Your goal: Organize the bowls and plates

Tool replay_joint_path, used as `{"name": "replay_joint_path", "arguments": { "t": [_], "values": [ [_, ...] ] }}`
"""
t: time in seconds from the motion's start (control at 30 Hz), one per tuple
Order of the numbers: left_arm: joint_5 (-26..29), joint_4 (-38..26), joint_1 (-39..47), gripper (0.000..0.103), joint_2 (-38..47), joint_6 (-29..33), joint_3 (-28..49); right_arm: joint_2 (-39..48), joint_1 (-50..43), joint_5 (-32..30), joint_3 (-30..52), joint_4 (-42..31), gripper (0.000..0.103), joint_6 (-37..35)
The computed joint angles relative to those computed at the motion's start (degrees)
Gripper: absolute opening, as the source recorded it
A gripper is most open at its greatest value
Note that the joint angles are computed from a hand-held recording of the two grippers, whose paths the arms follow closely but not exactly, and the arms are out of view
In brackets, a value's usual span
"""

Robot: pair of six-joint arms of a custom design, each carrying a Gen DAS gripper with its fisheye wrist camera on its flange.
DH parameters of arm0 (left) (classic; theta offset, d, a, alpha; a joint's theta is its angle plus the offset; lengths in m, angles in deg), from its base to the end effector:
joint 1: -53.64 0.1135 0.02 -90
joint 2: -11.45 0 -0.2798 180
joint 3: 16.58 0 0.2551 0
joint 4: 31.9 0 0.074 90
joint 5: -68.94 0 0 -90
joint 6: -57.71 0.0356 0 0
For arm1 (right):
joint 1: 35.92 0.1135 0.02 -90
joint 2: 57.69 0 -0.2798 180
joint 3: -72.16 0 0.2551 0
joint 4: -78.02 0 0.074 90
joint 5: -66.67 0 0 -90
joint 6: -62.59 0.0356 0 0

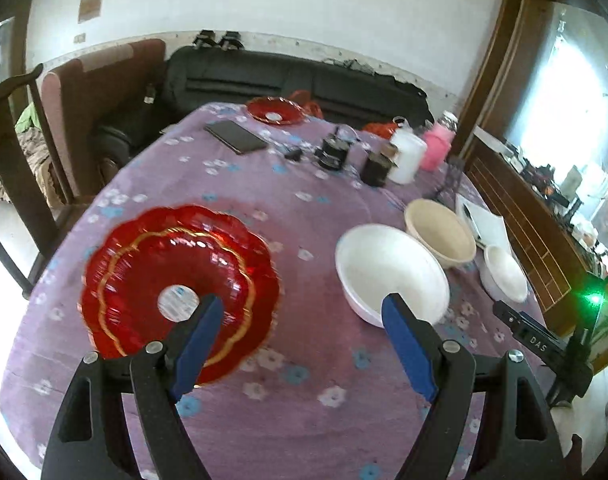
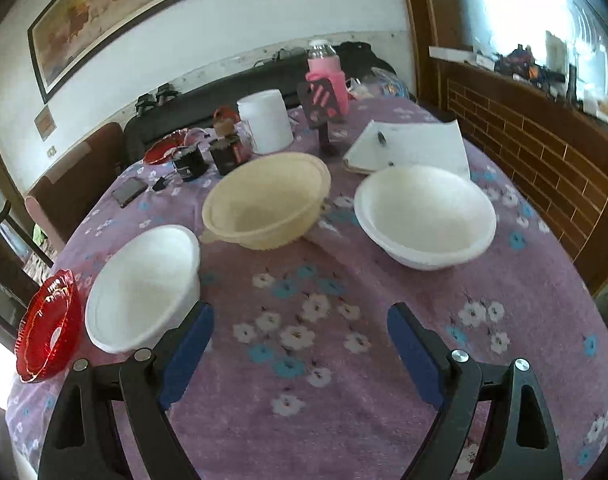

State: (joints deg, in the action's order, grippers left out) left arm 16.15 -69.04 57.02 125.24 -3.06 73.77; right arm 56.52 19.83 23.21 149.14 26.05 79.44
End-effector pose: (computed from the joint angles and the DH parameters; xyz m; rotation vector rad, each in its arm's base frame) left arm 0.4177 0.0031 0.1789 0.7473 2.3034 -0.6016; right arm 0.2123 0.2659 0.1159 1.0126 2.1020 -0.1357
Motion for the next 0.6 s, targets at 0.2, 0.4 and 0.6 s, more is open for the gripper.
{"name": "replay_joint_path", "arguments": {
  "t": [0.2,0.4,0.6],
  "values": [
    [-3.56,2.81,-3.56,0.081,-0.93,-2.83,-3.56,-2.77,-2.35,-0.09,-4.54,12.03,0.091,-7.55],
    [-7.31,4.82,-6.31,0.081,-1.28,-5.31,-4.79,-1.32,-8.98,-2.61,-3.87,26.00,0.087,-23.14],
    [-11.87,7.49,-8.49,0.081,-0.56,-7.10,-3.64,1.73,-10.81,-3.53,-7.55,43.60,0.079,-30.74]
  ]
}}
